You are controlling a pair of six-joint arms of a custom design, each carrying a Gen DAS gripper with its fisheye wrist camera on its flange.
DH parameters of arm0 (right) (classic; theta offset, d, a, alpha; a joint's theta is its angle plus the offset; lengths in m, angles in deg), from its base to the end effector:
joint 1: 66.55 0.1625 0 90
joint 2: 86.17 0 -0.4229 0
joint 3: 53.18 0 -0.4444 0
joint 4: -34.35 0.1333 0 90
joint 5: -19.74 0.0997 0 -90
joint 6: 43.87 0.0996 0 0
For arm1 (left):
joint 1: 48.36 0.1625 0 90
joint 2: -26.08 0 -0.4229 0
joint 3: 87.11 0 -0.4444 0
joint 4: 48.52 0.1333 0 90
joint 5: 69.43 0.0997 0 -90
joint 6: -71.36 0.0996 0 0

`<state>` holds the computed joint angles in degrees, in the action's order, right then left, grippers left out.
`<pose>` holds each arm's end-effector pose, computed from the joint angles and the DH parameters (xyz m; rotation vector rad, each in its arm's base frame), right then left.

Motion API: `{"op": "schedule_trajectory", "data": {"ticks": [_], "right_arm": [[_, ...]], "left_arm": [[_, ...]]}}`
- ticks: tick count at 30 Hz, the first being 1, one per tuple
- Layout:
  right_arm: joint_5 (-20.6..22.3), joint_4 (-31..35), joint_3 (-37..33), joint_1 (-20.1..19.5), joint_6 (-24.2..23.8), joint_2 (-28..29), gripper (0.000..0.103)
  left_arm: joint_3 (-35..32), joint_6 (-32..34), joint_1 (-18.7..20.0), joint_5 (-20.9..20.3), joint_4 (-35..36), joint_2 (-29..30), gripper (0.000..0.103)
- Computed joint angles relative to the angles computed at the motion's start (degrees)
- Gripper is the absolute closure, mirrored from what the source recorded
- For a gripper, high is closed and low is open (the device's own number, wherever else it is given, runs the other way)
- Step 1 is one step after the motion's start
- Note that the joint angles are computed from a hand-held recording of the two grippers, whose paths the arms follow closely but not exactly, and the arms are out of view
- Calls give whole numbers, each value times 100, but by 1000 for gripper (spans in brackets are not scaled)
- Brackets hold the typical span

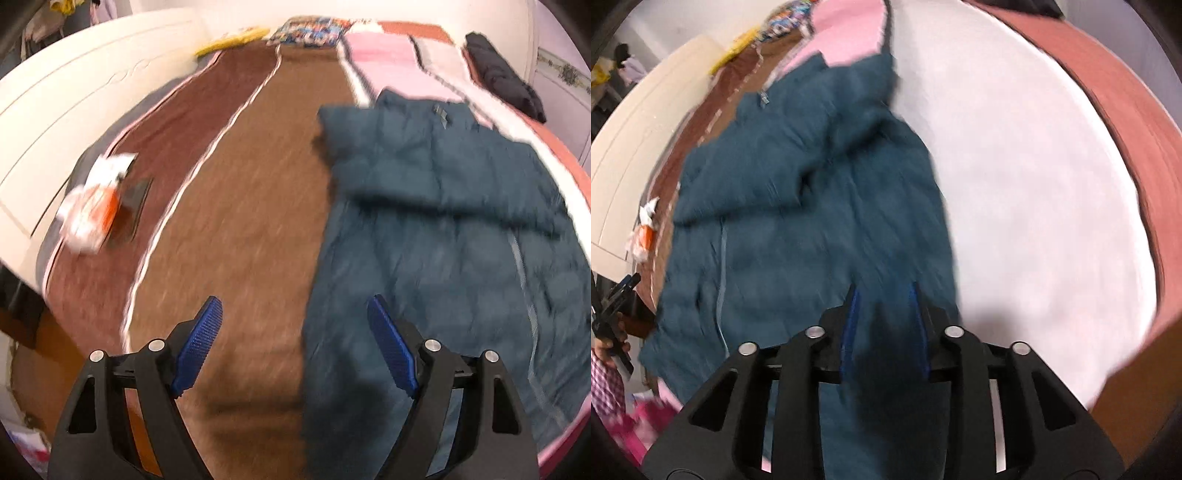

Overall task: Fold large clothes
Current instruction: 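Open the left gripper and release the sleeve onto the jacket, then move both grippers to the teal jacket hem and grasp it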

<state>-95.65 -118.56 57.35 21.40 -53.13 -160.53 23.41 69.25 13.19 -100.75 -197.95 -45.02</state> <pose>0.0690 -0.6051 0.2720 0.0246 -2.6080 0.5582 -0.0899 -0.6243 0.2659 0.2818 2.1383 -0.6832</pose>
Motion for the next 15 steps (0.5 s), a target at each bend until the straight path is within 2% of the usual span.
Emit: {"op": "schedule_trajectory", "data": {"ticks": [4,7,10,15], "right_arm": [[-81,239,567,-200,162,-538,69],[66,327,869,-388,381,-889,58],[398,424,1026,-572,583,-1121,57],[483,447,1152,-564,558,-1257,56]], "left_arm": [[459,-880,144,-220,835,-595,24],[637,-1414,281,-676,1323,-907,24],[797,-1718,364,-1090,1379,-1124,24],[965,-1849,315,-1484,1163,-1329,24]]}}
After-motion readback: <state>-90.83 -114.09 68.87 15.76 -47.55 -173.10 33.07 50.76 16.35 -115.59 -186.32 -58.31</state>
